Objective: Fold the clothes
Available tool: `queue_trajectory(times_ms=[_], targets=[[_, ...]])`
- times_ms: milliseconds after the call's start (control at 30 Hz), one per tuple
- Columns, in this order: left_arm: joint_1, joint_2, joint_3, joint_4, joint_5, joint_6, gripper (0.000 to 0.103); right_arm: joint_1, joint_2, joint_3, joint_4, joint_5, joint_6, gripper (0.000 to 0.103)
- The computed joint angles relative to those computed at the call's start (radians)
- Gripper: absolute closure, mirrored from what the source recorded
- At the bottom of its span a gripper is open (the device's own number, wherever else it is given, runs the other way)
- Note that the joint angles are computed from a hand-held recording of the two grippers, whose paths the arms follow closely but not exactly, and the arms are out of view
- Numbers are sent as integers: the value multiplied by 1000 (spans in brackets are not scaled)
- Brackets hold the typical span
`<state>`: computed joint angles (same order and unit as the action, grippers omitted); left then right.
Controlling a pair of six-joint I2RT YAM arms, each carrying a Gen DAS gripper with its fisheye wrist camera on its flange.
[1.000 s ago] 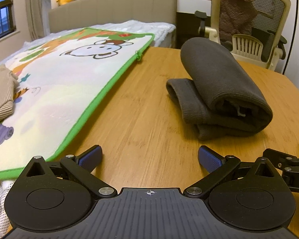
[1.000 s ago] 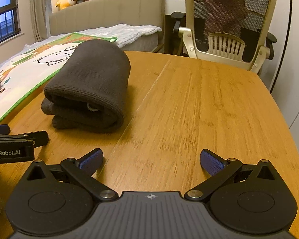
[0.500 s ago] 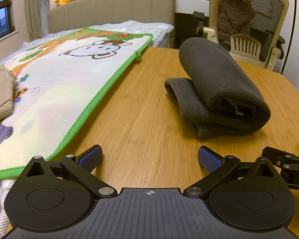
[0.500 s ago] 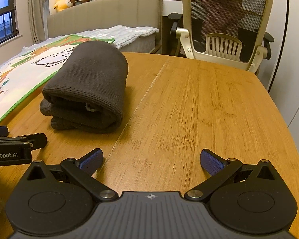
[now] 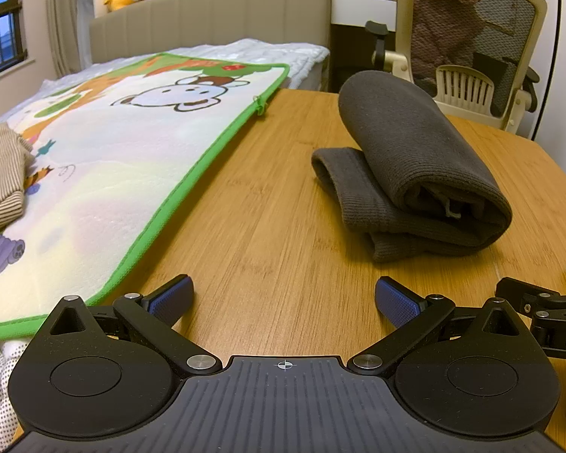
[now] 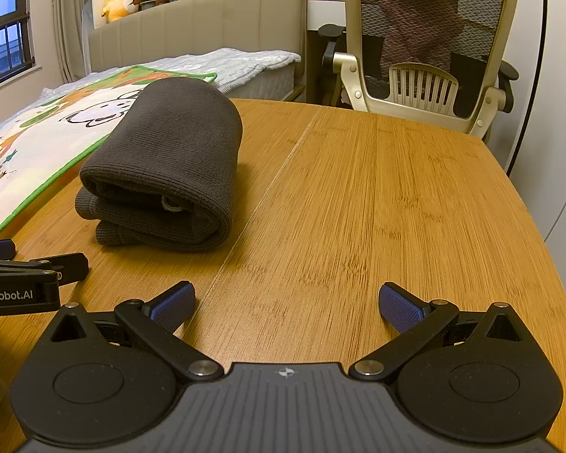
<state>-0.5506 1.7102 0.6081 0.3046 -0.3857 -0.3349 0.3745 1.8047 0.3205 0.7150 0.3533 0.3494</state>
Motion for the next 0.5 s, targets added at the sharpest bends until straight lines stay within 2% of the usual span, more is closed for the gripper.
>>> queue_trajectory(times_ms=[500], targets=[[2,2,-2,5,2,5,0,7,-2,2,-7,6,6,0]])
